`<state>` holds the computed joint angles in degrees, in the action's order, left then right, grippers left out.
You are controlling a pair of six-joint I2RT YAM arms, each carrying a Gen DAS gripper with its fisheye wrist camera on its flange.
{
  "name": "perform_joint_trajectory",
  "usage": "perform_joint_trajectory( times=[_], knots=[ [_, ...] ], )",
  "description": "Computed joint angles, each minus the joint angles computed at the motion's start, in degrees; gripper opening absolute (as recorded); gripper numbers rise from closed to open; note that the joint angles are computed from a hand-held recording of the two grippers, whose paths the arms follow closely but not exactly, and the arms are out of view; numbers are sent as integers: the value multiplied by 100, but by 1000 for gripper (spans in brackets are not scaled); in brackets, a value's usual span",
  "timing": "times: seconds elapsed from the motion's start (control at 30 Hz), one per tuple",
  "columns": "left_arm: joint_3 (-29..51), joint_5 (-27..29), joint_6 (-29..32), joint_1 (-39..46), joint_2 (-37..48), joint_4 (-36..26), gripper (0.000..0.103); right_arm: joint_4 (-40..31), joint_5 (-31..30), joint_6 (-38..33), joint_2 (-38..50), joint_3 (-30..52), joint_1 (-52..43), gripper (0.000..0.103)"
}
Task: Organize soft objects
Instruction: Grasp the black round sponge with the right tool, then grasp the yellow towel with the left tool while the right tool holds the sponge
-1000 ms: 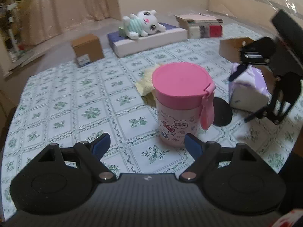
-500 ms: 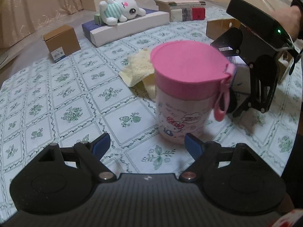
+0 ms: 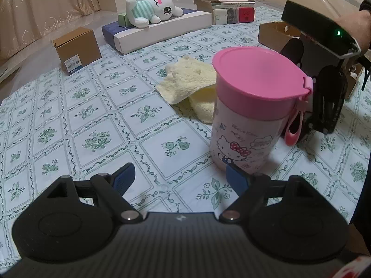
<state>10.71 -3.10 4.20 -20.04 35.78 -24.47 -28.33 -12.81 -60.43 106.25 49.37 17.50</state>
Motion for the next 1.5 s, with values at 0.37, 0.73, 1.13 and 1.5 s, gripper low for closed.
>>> perform_joint_trajectory(
  times=[0.37,0.73,1.13,1.5],
  knots=[
    [616,223,417,402,532,-232,84,-180,-295,-11,-1422,-572,-396,79],
    [2331,826,655,1415,2161,-371,84,-697,-1137,336,-2075,-64,-1505,79],
    [5263,1942,1434,853,5544,-1198,89,-587,-1678,1069,-1539,765,-2269,79],
    [7278,2047,2292,482,8020,-2205,94,6,-1738,1349,-925,948,-2376,79]
  ],
)
